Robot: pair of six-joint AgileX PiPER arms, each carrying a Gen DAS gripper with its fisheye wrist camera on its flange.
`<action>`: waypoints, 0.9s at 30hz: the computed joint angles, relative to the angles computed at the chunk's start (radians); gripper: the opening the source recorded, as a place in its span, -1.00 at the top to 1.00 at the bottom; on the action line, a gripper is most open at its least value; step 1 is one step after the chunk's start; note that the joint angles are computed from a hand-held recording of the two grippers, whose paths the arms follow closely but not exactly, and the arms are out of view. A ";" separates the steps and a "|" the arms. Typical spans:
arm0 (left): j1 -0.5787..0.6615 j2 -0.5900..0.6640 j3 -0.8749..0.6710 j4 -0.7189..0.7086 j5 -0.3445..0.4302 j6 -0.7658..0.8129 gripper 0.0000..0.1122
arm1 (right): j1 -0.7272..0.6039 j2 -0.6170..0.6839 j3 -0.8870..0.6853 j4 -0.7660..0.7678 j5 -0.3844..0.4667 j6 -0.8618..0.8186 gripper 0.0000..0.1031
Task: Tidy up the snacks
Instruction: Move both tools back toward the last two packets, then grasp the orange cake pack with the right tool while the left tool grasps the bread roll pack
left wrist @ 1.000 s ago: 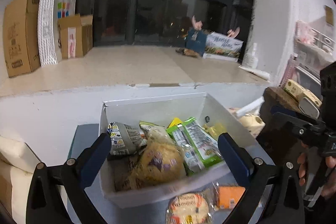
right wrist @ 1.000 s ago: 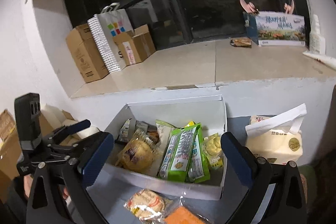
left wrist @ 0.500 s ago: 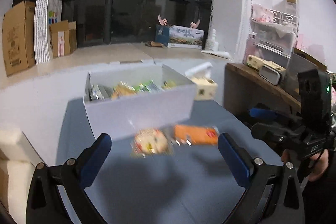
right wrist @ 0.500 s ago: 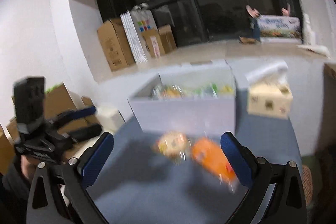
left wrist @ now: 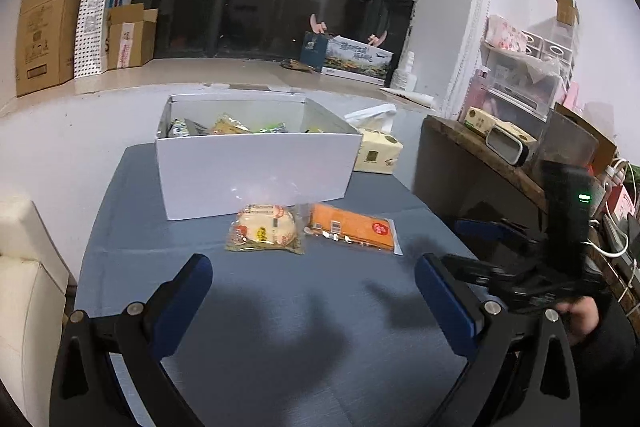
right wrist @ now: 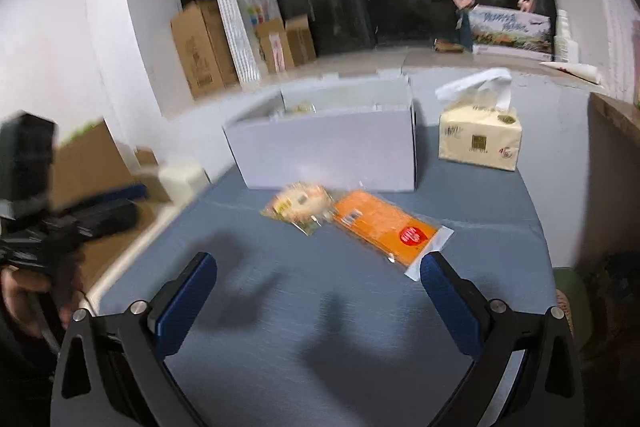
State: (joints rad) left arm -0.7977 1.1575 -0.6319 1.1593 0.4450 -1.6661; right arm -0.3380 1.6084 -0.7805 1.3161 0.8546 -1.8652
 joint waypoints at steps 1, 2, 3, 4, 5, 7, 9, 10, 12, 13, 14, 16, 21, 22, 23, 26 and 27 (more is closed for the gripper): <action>0.000 -0.007 0.007 -0.003 -0.001 0.001 -0.83 | 0.044 0.032 -0.044 -0.038 -0.047 0.039 -1.00; 0.006 -0.015 0.011 -0.014 -0.001 0.015 -0.83 | 0.064 0.050 -0.061 -0.051 -0.069 0.045 -1.00; 0.002 -0.020 0.015 -0.019 0.007 0.020 -0.83 | 0.096 0.082 -0.099 -0.083 -0.092 0.062 -1.00; 0.003 -0.025 0.018 -0.027 0.008 0.030 -0.83 | 0.143 0.122 -0.151 -0.135 -0.142 0.104 -1.00; -0.001 -0.030 0.024 -0.030 0.016 0.032 -0.83 | 0.179 0.145 -0.178 -0.160 -0.198 0.125 -1.00; -0.008 -0.038 0.032 -0.034 0.028 0.034 -0.83 | 0.238 0.211 -0.260 -0.258 -0.251 0.183 -1.00; -0.012 -0.047 0.042 -0.040 0.035 0.043 -0.83 | 0.293 0.279 -0.349 -0.393 -0.294 0.277 -1.00; -0.015 -0.049 0.044 -0.043 0.040 0.047 -0.83 | 0.316 0.318 -0.401 -0.461 -0.303 0.319 -1.00; -0.014 -0.057 0.054 -0.042 0.043 0.049 -0.83 | 0.338 0.370 -0.481 -0.562 -0.286 0.409 -1.00; -0.013 -0.059 0.059 -0.038 0.042 0.044 -0.83 | 0.349 0.400 -0.527 -0.615 -0.267 0.457 -1.00; -0.008 -0.061 0.065 -0.035 0.035 0.039 -0.83 | 0.356 0.425 -0.566 -0.647 -0.246 0.488 -1.00; 0.005 -0.061 0.074 -0.042 0.020 0.039 -0.83 | 0.373 0.472 -0.625 -0.703 -0.229 0.538 -1.00; 0.026 -0.069 0.089 -0.057 -0.016 0.066 -0.83 | 0.368 0.581 -0.775 -0.738 -0.126 0.626 -1.00; 0.030 -0.069 0.094 -0.052 -0.023 0.059 -0.83 | 0.357 0.590 -0.790 -0.712 -0.104 0.621 -1.00; 0.034 -0.069 0.096 -0.050 -0.028 0.054 -0.83 | 0.351 0.593 -0.795 -0.704 -0.089 0.614 -1.00; 0.047 -0.051 0.097 -0.047 -0.045 0.043 -0.83 | 0.352 0.559 -0.737 -0.690 -0.131 0.585 -0.91; 0.052 -0.047 0.099 -0.042 -0.054 0.036 -0.83 | 0.347 0.543 -0.716 -0.674 -0.135 0.570 -0.81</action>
State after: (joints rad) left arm -0.7458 1.1102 -0.5330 1.1177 0.3913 -1.6303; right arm 0.0089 2.1516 -1.4961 0.6420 0.7197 -1.2948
